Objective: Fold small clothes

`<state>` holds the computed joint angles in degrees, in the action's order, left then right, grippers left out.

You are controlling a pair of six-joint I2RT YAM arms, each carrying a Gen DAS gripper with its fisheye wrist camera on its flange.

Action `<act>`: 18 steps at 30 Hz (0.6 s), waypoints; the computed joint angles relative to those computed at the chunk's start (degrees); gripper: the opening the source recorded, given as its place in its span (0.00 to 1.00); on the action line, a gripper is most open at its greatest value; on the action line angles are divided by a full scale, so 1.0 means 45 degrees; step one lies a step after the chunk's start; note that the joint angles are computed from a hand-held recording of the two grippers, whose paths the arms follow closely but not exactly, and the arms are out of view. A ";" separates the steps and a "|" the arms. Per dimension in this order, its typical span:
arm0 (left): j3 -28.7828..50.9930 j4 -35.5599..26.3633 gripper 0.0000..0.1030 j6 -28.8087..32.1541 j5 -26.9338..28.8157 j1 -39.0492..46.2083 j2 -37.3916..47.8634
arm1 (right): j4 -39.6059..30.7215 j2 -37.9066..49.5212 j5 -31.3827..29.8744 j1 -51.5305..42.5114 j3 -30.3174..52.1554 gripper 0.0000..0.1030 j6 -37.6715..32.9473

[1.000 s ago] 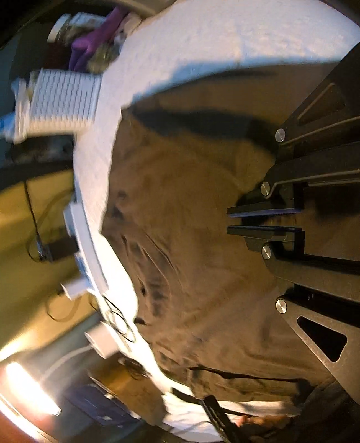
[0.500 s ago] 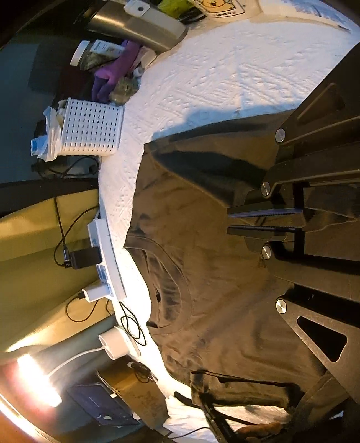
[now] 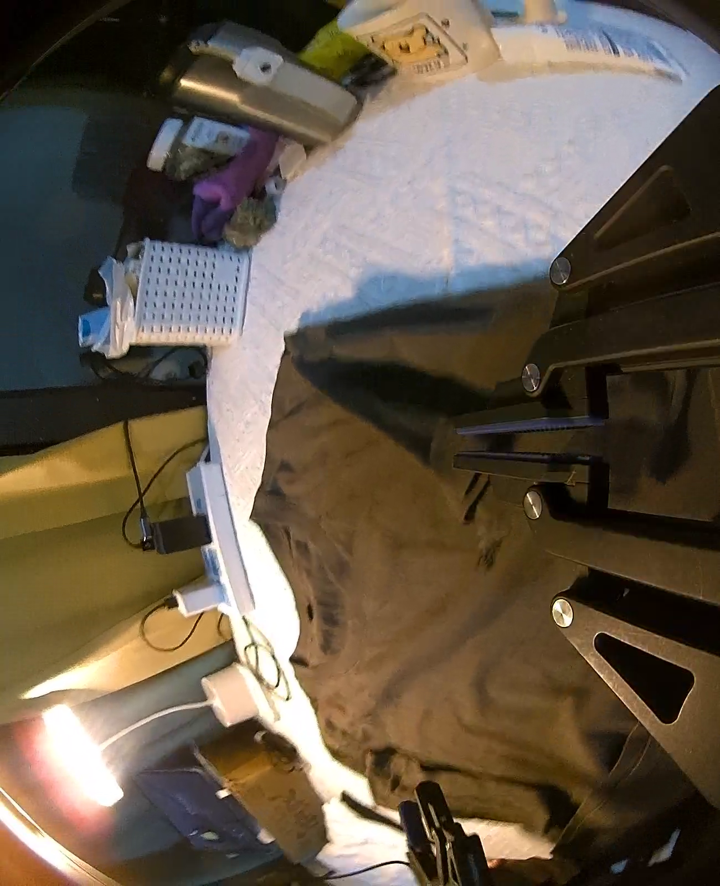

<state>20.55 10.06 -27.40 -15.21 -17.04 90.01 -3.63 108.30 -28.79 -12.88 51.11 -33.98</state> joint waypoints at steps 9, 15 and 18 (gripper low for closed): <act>-0.0389 -0.0314 0.06 -0.0159 -0.1127 -0.0277 -0.0212 | 0.1925 0.0930 0.0707 -0.1242 0.0223 0.06 -0.0018; -0.1052 -0.1762 0.03 -0.0988 -0.2230 -0.0810 -0.2747 | 0.2235 0.1050 0.0909 -0.1160 0.0360 0.07 -0.0194; -0.1275 -0.3208 0.03 -0.1211 -0.2809 -0.0870 -0.4897 | 0.2062 0.1081 0.1012 -0.1028 0.0463 0.07 -0.0211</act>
<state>14.81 -4.37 -32.85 -27.85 -20.95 67.98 5.65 113.16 -24.24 -17.50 53.20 -34.93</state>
